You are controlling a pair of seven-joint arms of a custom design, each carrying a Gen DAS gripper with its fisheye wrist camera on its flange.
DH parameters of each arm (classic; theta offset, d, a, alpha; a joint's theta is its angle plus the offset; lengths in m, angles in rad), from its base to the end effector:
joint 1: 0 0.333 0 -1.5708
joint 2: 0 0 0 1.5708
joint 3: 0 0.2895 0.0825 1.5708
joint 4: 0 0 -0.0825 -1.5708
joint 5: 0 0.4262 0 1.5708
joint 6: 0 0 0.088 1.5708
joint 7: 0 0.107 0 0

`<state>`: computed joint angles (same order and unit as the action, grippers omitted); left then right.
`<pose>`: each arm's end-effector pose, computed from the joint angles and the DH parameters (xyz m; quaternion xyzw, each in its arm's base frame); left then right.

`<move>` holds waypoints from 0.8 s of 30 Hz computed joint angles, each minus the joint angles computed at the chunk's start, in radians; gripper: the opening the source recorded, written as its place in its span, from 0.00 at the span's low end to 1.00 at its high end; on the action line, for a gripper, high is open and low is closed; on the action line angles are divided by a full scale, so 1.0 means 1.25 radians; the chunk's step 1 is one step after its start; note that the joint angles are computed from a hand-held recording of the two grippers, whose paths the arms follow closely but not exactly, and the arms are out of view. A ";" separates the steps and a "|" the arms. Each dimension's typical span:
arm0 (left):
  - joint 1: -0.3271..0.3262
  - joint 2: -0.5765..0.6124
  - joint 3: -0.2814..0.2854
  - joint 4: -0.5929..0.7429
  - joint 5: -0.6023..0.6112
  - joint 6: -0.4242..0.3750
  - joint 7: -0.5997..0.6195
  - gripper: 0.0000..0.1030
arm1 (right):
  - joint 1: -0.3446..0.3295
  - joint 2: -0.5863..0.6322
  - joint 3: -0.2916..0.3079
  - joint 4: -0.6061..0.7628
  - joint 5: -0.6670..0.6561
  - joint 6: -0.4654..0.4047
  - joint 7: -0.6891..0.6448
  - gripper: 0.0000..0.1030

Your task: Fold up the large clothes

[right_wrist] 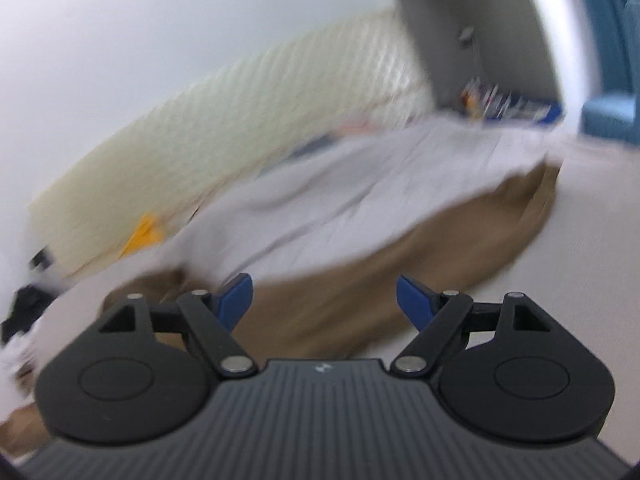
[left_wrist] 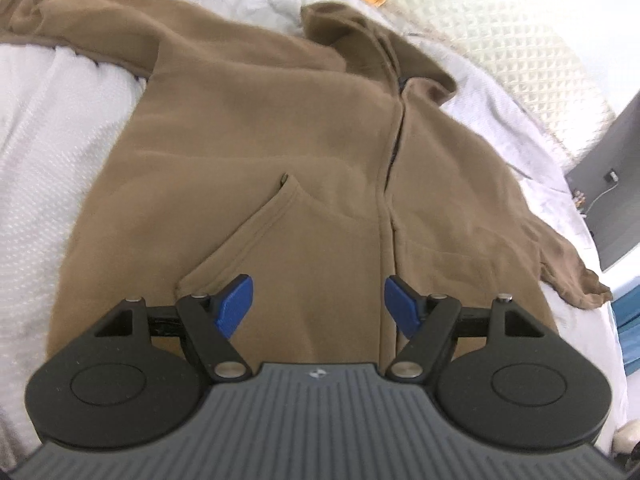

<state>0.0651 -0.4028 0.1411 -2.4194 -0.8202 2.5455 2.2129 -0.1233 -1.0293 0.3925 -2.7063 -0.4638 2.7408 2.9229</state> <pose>0.4983 0.1156 0.4681 -0.6931 0.5999 -0.3872 0.0985 0.3621 0.1353 0.5772 -0.3378 0.7628 -0.3493 0.4266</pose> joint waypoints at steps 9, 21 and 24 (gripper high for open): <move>0.036 -0.062 0.046 0.016 0.043 -0.040 0.002 0.76 | 0.303 0.005 -0.172 -0.091 0.262 -0.125 -0.061 0.78; 0.153 0.098 0.026 0.151 0.172 -0.173 -0.226 0.78 | 0.320 0.076 -0.196 -0.120 0.392 -0.104 -0.043 0.79; 0.162 0.105 0.000 0.150 0.201 -0.157 -0.238 0.78 | 0.365 0.124 -0.238 -0.113 0.423 -0.062 -0.114 0.81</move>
